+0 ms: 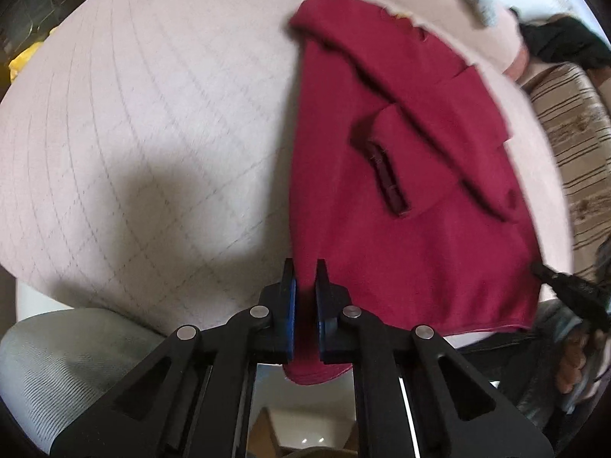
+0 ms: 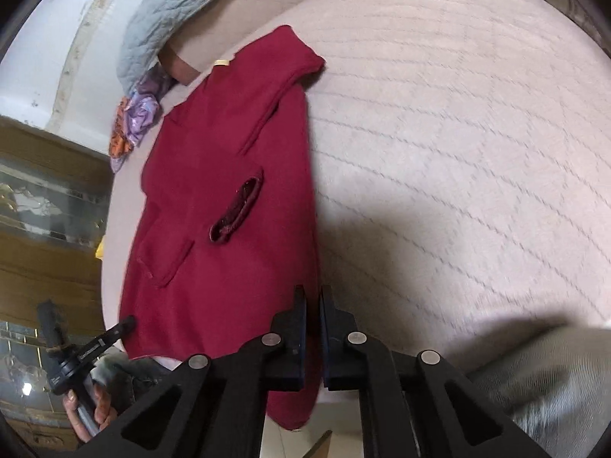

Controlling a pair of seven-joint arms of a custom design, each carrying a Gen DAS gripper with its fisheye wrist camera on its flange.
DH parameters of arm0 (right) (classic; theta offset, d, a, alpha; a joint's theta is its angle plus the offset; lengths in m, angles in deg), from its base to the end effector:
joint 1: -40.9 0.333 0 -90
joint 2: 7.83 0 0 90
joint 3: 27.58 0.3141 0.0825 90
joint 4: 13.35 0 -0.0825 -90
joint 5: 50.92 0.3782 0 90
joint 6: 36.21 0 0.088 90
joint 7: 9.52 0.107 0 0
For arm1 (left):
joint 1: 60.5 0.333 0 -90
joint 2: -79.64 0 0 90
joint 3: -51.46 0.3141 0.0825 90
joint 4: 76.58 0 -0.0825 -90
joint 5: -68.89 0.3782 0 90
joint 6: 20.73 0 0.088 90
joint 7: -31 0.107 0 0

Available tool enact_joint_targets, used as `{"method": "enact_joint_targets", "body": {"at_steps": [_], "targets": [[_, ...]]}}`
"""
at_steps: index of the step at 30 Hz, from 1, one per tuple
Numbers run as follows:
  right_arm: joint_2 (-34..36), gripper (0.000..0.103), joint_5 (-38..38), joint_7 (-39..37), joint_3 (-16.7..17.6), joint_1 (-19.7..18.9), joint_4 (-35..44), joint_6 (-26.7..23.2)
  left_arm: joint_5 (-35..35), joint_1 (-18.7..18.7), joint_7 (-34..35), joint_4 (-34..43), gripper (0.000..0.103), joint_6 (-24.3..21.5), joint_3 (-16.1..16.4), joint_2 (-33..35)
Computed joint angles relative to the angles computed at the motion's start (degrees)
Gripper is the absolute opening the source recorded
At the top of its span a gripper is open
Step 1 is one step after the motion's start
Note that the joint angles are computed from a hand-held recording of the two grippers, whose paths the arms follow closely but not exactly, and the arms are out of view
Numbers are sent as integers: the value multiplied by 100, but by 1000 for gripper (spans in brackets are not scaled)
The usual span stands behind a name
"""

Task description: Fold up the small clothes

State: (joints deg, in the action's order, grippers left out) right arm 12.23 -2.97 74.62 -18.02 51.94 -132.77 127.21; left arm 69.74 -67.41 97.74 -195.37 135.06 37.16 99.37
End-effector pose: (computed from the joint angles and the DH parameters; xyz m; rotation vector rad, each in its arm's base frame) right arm 0.5806 0.1715 0.2927 -1.5032 2.0868 0.1676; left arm 0.5727 -0.2163 0.3023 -2.2099 2.1012 -0.4858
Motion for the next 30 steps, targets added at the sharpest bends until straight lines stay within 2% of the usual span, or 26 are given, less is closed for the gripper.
{"method": "enact_joint_targets", "body": {"at_steps": [2,4,5,7,8,9,10,11,12,14,18,24,30], "targets": [[202,5,-611,553,-286,198,233,-352,170,-132,-303,311,10,-368,151,225],[278,5,-955,985,-425,301,303,-407,121,-72,-307,226,11,-222,89,155],[226,5,-771,792,-260,151,256,-344,51,-13,-237,95,11,-9,26,60],[62,9,374,-428,424,-403,102,68,196,-79,-397,-196,13,336,117,-193],[-3,18,828,-852,575,-504,61,231,540,-279,-782,-335,23,518,336,-344],[-86,43,1321,-1280,709,-597,15,394,830,-409,-1077,-408,30,610,486,-440],[-149,55,2000,-1884,900,-731,8,608,1137,-516,-1379,-470,49,664,619,-514],[-173,65,2616,-2469,1044,-831,58,732,1845,-819,-2081,-506,59,699,952,-624],[-206,65,3176,-3040,1138,-901,107,785,2566,-1071,-2721,-518,59,683,1220,-723],[-252,65,3803,-3795,1143,-860,223,865,3406,-1207,-3326,-415,59,592,1388,-775],[-325,65,4540,-4601,988,-659,413,770,4573,-1288,-4265,-302,59,468,1399,-991],[-488,65,3854,-4125,519,-227,542,634,5727,-1216,-5048,48,59,-59,1109,-1117],[-396,65,3385,-3855,83,90,899,446,5936,-888,-4984,307,59,-288,729,-1113]]}}
